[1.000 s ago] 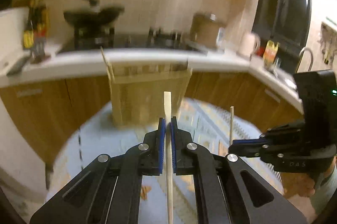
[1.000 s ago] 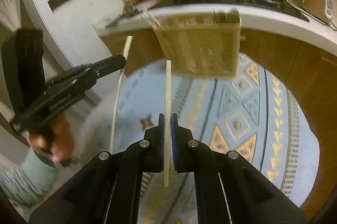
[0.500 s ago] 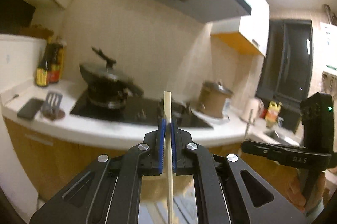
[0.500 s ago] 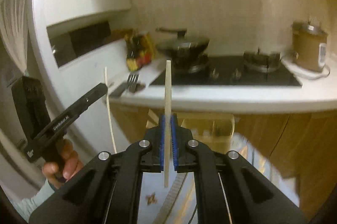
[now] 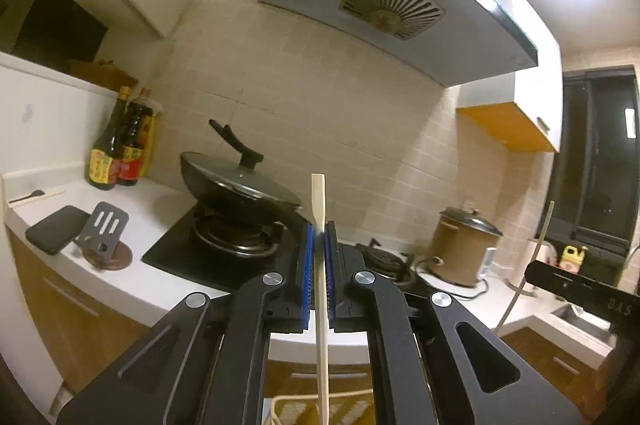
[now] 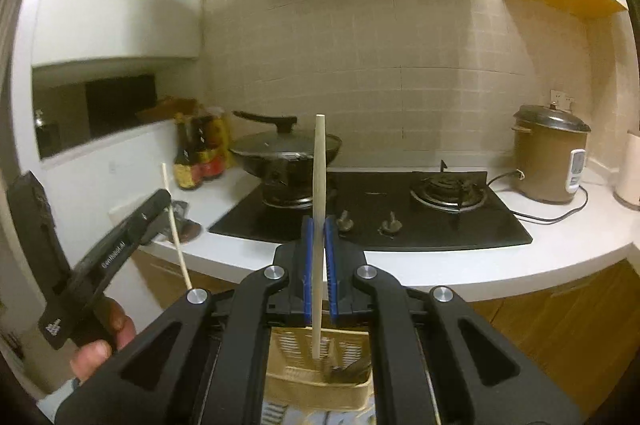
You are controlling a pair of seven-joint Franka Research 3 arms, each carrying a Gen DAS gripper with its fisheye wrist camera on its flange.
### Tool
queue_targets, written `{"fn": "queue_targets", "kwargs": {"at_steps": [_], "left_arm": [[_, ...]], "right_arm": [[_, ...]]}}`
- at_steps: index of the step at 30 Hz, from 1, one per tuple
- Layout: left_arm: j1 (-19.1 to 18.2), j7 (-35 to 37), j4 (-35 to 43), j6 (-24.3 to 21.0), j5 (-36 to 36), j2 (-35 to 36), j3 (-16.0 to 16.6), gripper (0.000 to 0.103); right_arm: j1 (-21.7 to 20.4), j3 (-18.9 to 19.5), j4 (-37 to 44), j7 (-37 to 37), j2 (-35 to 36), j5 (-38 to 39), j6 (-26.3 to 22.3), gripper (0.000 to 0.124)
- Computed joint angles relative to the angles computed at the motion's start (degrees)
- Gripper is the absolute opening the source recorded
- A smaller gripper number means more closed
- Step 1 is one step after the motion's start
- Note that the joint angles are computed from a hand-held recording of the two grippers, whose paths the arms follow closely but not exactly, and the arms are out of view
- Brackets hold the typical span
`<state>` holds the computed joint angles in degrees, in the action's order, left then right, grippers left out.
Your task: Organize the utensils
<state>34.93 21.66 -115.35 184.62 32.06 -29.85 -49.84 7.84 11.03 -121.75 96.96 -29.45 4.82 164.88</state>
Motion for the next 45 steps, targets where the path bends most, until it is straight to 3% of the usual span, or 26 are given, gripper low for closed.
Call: {"fn": "queue_targets", "kwargs": {"at_steps": [3, 7, 12, 14, 16, 19, 21, 22, 23, 25, 27, 30, 32, 33, 36, 39, 41, 45], "left_arm": [[6.3, -1.7, 0.7, 0.7, 0.0, -0.9, -4.8, 0.003], [12.3, -2.9, 0.4, 1.1, -0.9, -3.9, -9.1, 0.003], [16.7, -3.2, -0.5, 1.8, -2.2, -7.7, -12.1, 0.004], [17.1, -2.8, -1.0, 2.3, -2.6, -8.4, -12.4, 0.004], [16.2, -2.0, -1.5, 2.0, -2.7, -8.5, -12.0, 0.004], [13.8, -0.7, -3.0, 2.4, -2.8, -9.0, -10.3, 0.004], [10.0, 1.3, -3.7, 1.7, -2.2, -6.7, -8.1, 0.007], [7.1, 2.4, -4.3, 1.4, -1.9, -5.3, -6.3, 0.015], [3.7, 3.3, -5.3, 1.4, -1.8, -4.3, -3.8, 0.029], [-2.5, 4.7, -7.5, 1.1, -1.7, -3.9, 0.9, 0.045], [-9.0, 5.8, -10.2, 0.0, -1.9, -4.8, 6.0, 0.046], [-22.2, 8.7, -14.4, -4.7, -2.4, -5.9, 15.1, 0.048], [-29.2, 10.0, -17.4, -7.8, -3.2, -7.8, 19.6, 0.058], [-30.9, 9.4, -18.9, -8.6, -3.2, -9.1, 20.5, 0.060], [-35.7, 8.4, -23.5, -12.0, -4.0, -13.3, 22.0, 0.062], [-36.8, 6.1, -26.9, -14.4, -3.3, -17.2, 20.4, 0.068], [-36.0, 4.4, -28.2, -15.1, -2.0, -19.2, 18.5, 0.076], [-32.0, 0.2, -29.1, -17.3, 1.7, -22.6, 12.9, 0.081]], "right_arm": [[-2.4, 1.5, -0.8, 1.1, 1.7, -2.2, 2.2, 0.004], [-9.0, 6.2, -2.8, 5.3, 3.2, -7.5, 6.8, 0.004], [-7.9, 5.3, -5.6, 5.4, 4.9, -8.0, 11.4, 0.004], [-8.2, 5.7, -7.0, 5.0, 4.8, -7.9, 13.1, 0.004], [-6.0, 4.2, -8.3, 3.1, 4.4, -6.7, 13.6, 0.004], [-3.3, 2.3, -10.0, 0.9, 3.1, -4.4, 12.8, 0.005], [-1.7, 1.2, -10.7, -0.2, 1.8, -2.7, 10.8, 0.005], [-0.9, 0.7, -11.3, -0.5, 0.8, -1.7, 10.0, 0.008], [0.3, -0.2, -11.9, -1.2, 0.0, -0.7, 9.4, 0.011], [2.0, -1.4, -13.3, -2.0, -2.7, 1.3, 7.2, 0.036], [1.8, -1.1, -15.4, -1.8, -5.7, 2.4, 6.4, 0.045], [3.2, -1.7, -18.3, -1.9, -10.4, 4.4, 2.5, 0.045], [4.1, -1.9, -20.4, -1.3, -13.4, 5.9, 0.1, 0.045], [4.7, -1.9, -21.8, -0.8, -15.0, 6.7, -0.5, 0.046], [4.6, -0.2, -26.4, 2.2, -20.1, 8.4, -1.8, 0.055], [2.6, 3.6, -30.7, 6.1, -24.5, 7.9, -0.8, 0.062], [0.9, 6.6, -33.3, 9.2, -27.0, 7.0, 1.1, 0.065], [-4.7, 13.5, -37.1, 16.0, -31.4, 4.2, 5.3, 0.078]]}}
